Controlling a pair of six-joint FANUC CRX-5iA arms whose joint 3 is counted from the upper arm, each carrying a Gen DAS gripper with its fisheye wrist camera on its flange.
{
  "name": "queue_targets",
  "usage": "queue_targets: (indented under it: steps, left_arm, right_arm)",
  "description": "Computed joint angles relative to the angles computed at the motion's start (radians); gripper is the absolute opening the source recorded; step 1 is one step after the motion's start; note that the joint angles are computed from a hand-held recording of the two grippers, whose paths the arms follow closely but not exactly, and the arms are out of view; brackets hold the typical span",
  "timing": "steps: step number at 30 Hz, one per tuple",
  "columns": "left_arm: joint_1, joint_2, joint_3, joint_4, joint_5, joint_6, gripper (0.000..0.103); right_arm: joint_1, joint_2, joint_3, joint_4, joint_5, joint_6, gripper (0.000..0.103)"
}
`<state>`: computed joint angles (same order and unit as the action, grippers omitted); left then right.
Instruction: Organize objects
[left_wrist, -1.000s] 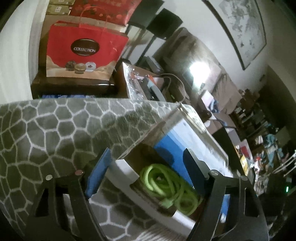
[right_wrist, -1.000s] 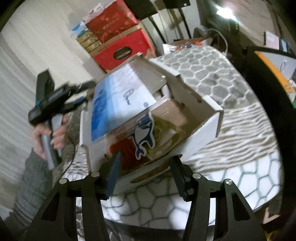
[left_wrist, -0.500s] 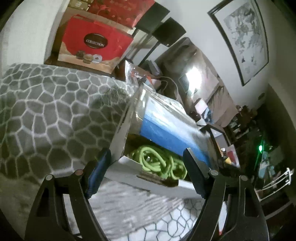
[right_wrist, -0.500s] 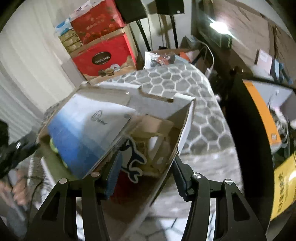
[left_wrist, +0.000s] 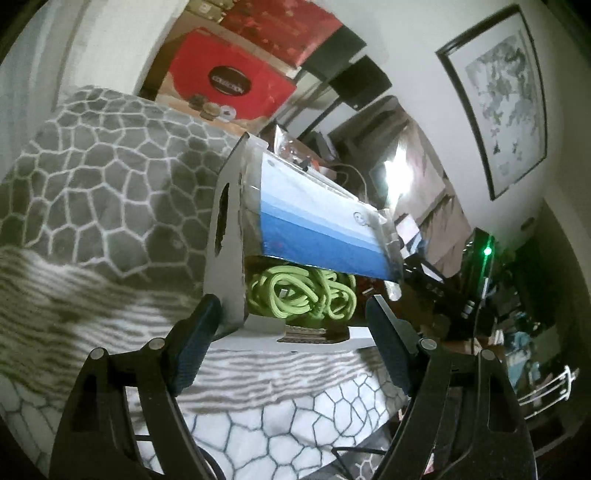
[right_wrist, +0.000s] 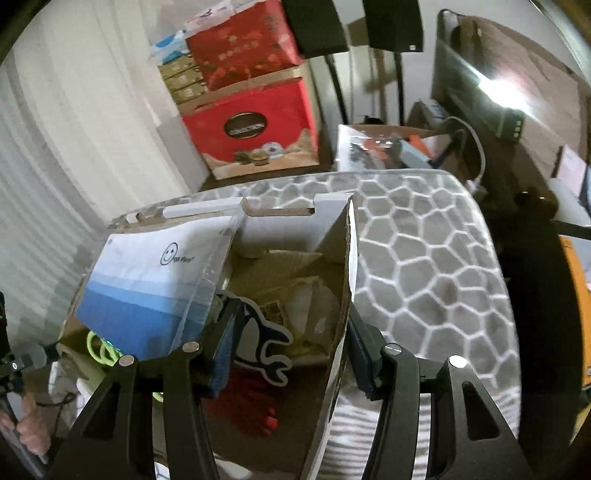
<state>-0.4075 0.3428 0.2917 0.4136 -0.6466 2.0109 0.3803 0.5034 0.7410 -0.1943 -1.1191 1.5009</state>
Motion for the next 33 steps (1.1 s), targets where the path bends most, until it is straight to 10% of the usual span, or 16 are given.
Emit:
queue_targets:
  steps: [13, 33]
  left_arm:
    - [0.012, -0.071, -0.18, 0.187, 0.133, -0.108, 0.077]
    - [0.006, -0.04, -0.034, -0.066, -0.017, 0.052, 0.077]
  right_arm:
    - [0.01, -0.029, -0.045, -0.011, 0.014, 0.05, 0.062]
    - [0.034, -0.063, -0.082, 0.102, -0.008, -0.147, 0.066]
